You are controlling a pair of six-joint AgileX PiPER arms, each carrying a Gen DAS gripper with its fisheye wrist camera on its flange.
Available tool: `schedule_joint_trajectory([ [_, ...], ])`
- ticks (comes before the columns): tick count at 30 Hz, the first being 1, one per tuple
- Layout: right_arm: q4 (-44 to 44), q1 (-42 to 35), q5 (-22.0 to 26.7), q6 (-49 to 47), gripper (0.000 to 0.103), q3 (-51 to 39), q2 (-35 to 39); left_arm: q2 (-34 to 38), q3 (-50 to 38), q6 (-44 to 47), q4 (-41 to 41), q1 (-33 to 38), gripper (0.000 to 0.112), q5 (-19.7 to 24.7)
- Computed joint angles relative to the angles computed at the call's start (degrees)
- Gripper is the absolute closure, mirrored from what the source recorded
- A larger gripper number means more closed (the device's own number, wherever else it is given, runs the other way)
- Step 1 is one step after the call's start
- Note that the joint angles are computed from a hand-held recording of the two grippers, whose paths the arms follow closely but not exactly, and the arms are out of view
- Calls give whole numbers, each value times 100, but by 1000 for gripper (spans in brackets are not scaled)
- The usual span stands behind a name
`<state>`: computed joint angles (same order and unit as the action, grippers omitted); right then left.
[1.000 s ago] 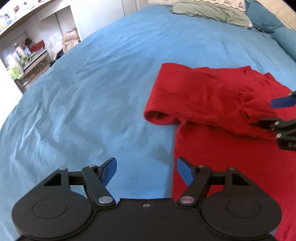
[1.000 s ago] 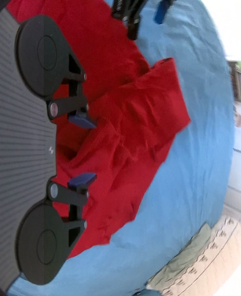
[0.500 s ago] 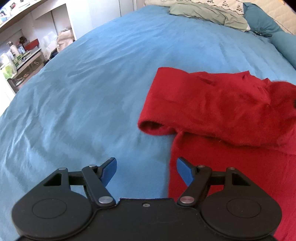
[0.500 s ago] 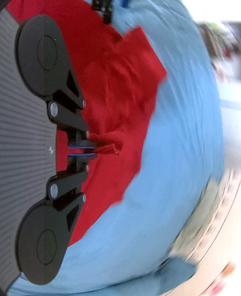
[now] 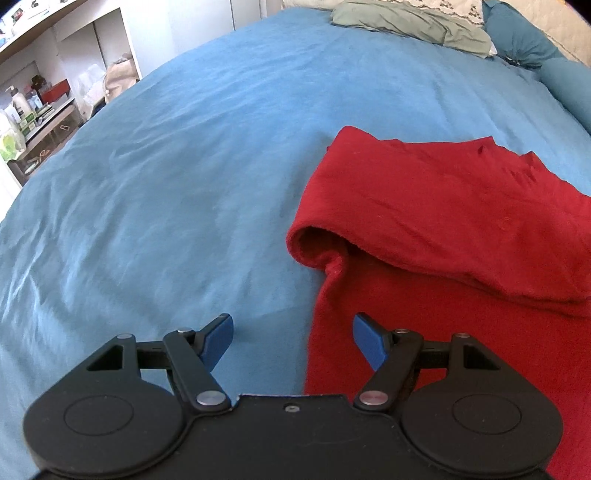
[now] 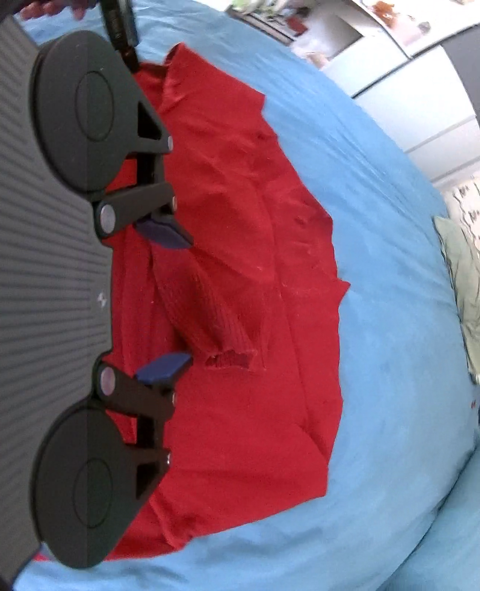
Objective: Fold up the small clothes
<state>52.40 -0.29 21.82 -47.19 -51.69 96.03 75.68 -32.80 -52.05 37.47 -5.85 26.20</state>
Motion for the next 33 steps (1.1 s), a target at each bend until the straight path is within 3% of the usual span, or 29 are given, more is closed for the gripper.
schedule_joint_trajectory([
  [2, -561, 114, -104, 716, 26, -58, 42, 12, -18, -30, 36, -10, 36, -7],
  [4, -740, 127, -146, 1059, 35, -127, 123, 46, -43, -192, 180, -74, 36, -15],
  [8, -462, -33, -117, 986, 58, -273, 299, 202, -96, -534, 609, -151, 36, -74],
  [9, -388, -79, -73, 910, 71, -311, 321, 270, -126, -613, 730, -169, 36, -77],
  [11, -354, -144, 23, 814, 83, -377, 300, 406, -177, -906, 1070, -241, 36, -72],
  [15, 2, -273, -26, 240, 83, -325, -55, 598, -247, -1447, 1619, -335, 36, -36],
  [19, -445, -485, -292, 225, 83, -331, -405, 740, -320, -1762, 1865, -357, 36, -13],
  [25, -1251, -840, -414, 317, 83, -282, -90, 846, -418, -1796, 1686, -322, 34, 74],
  [28, -992, -929, -508, 15, 83, -179, 49, 791, -370, -1756, 1674, -316, 34, 92],
  [33, -1481, -919, -645, 479, 80, -97, 199, 717, -325, -1601, 1617, -357, 34, 219],
])
